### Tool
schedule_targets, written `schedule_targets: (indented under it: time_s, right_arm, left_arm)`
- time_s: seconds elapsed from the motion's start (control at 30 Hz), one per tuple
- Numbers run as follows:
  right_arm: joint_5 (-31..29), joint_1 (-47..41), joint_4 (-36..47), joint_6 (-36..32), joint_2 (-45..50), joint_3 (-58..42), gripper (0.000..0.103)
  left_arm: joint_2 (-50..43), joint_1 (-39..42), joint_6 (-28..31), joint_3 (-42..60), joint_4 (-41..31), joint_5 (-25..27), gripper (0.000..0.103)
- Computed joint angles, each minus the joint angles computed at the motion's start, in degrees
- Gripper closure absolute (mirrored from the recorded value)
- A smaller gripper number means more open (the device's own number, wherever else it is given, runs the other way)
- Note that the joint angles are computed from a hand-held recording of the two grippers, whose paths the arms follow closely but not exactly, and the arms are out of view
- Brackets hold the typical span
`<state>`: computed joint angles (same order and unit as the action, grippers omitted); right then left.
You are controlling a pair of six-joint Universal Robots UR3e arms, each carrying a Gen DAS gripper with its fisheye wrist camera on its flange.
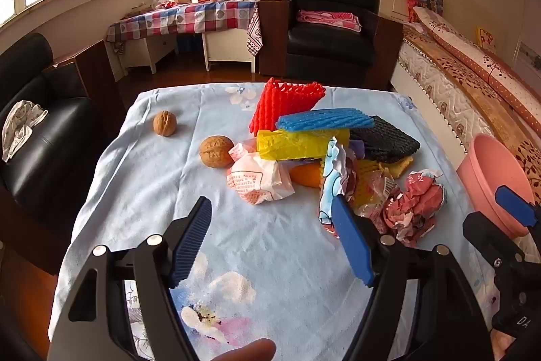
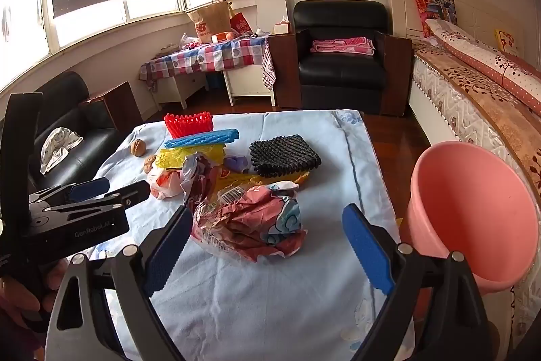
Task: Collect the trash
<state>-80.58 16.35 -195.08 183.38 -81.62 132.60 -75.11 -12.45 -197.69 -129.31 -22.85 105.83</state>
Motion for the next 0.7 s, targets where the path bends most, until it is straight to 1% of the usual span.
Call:
schedule_targets:
  time_s: [0.53,0.67,0.7]
  right_arm:
    - [0.1,-0.1,-0.4,0.3,-0.4,0.8,0.014]
    - [0.1,-0.2,-1.0,0.3,0.8,0.1,0.014]
    - [0.1,-0.2,-0.4,0.3,0.6,-0.3,0.014]
  left_arm:
    - [0.2,0.2,-0.3,0.1,-0.4,-0.4,0.030]
    - [-0.1,0.0,-0.8,0.2,-0.4,-0.3,0.030]
    - [1.2,0.0,-0.6,-0.1,-1.4,-0.2,0.030]
